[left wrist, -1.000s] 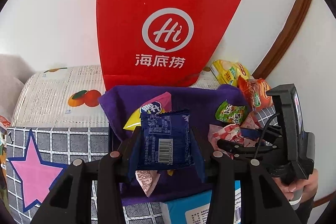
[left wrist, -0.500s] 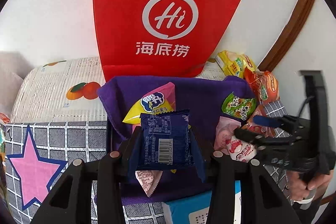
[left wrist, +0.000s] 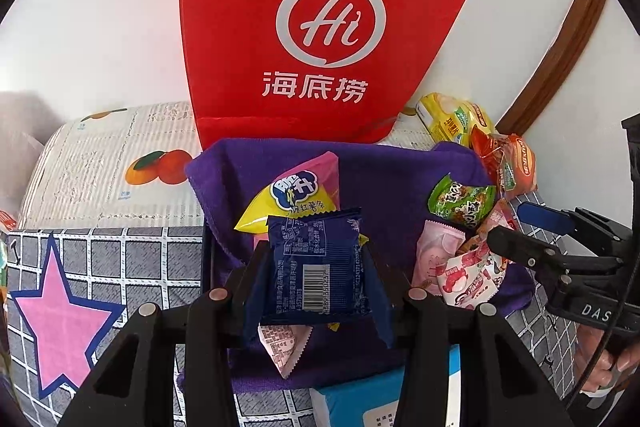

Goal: Organize snacks
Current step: 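Open the right tool to drop the strawberry bag while the left tool releases the blue packet, then pull both tools back from the cloth toward the red packet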

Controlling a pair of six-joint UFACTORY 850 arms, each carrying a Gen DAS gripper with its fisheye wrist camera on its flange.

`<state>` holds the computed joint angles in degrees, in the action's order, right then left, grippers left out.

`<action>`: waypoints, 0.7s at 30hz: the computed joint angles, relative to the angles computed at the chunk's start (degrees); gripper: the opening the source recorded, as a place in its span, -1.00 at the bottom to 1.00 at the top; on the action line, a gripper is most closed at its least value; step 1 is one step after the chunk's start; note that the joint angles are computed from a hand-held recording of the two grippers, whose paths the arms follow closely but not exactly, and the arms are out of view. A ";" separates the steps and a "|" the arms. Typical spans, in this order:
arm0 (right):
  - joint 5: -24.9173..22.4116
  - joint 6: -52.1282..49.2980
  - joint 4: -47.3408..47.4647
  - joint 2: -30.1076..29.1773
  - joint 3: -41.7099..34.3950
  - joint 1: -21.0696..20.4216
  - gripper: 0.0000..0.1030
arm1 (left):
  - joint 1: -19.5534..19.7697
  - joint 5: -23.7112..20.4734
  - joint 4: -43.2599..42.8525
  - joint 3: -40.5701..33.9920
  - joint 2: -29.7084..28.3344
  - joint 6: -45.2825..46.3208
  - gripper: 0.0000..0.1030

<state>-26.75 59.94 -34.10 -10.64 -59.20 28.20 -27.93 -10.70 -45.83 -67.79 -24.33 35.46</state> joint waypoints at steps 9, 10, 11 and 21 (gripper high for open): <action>-0.63 0.23 -0.39 -0.66 -0.56 0.77 0.29 | 0.27 -0.78 -0.63 -0.05 0.38 0.12 0.01; -0.65 0.37 -0.64 -0.63 -0.59 0.90 0.29 | 0.23 -0.57 0.06 0.11 0.62 -0.54 0.07; -0.66 0.49 -0.82 -0.59 -0.61 1.02 0.29 | 0.12 -0.21 1.05 0.27 0.93 -1.29 0.08; 1.53 8.68 -6.41 6.06 3.00 4.78 0.28 | 0.79 -0.96 -9.41 2.28 4.37 8.69 0.08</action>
<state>-25.22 68.62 -40.51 -4.59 -56.20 32.98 -27.15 -11.67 -55.24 -65.51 -19.96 44.15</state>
